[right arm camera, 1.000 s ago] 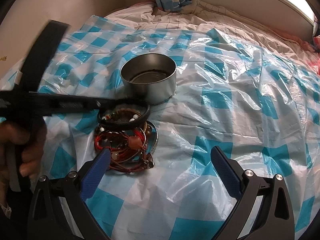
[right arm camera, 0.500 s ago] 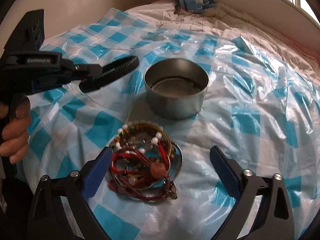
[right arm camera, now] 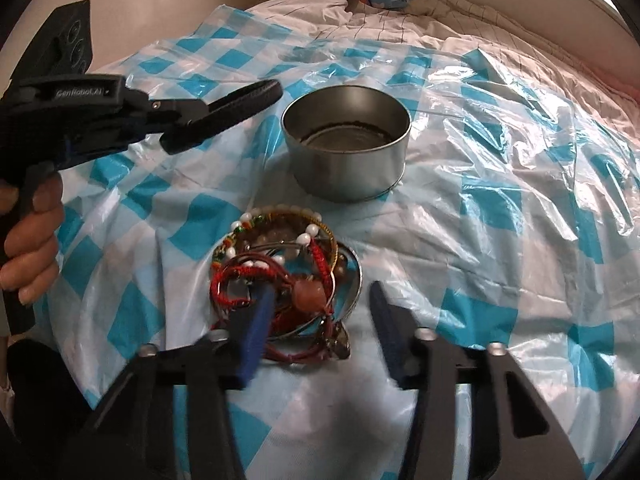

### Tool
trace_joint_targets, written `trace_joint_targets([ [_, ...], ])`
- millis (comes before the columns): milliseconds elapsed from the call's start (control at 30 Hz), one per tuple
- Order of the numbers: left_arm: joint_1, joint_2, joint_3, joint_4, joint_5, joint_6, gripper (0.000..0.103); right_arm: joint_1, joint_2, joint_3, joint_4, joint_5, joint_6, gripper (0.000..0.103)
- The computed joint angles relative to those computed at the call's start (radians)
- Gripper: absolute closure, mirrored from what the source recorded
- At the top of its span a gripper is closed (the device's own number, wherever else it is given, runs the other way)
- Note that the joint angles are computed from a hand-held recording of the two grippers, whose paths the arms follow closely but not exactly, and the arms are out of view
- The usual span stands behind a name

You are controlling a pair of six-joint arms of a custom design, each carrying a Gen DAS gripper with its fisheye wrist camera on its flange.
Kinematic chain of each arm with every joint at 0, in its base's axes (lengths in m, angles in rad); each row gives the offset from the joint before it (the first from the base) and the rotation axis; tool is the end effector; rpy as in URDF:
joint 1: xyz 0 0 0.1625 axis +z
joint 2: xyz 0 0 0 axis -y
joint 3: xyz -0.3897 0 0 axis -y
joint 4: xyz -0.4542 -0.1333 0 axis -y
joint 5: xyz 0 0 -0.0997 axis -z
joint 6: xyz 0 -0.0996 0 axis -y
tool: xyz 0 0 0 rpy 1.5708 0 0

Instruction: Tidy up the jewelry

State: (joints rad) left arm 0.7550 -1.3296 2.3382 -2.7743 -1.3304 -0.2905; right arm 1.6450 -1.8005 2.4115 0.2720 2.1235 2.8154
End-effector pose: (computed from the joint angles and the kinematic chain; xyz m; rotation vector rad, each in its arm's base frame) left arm -0.2214 -0.4239 0.0810 0.7466 2.9137 -0.4410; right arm 0.1001 -0.2534 0.1526 0.2393 -2.4101 0.7702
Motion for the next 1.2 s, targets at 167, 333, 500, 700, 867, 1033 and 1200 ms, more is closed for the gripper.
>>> trace_joint_targets([
  [167, -0.002, 0.001, 0.002, -0.001, -0.002, 0.001, 0.096, -0.007, -0.013, 0.008, 0.005, -0.026, -0.013, 0.086],
  [333, -0.005, 0.002, 0.003, -0.004, -0.005, -0.001, 0.096, -0.015, -0.093, 0.035, 0.008, -0.079, -0.016, 0.086],
  [500, -0.008, 0.008, 0.000, -0.014, -0.011, 0.002, 0.096, -0.056, -0.217, 0.068, 0.022, -0.210, -0.032, 0.086],
  [700, -0.027, 0.028, -0.003, -0.042, 0.009, 0.003, 0.096, -0.155, -0.428, 0.111, 0.074, -0.464, -0.057, 0.086],
  [867, -0.050, 0.075, -0.020, -0.075, 0.047, 0.002, 0.096, -0.197, -0.480, 0.092, 0.097, -0.549, -0.025, 0.086],
  [1033, -0.064, 0.143, -0.057, -0.092, 0.064, 0.001, 0.096, -0.220, -0.482, 0.057, 0.088, -0.578, -0.005, 0.086],
  [1200, -0.067, 0.215, -0.108, -0.108, 0.091, 0.011, 0.096, -0.224, -0.412, 0.007, 0.053, -0.569, 0.003, 0.086],
])
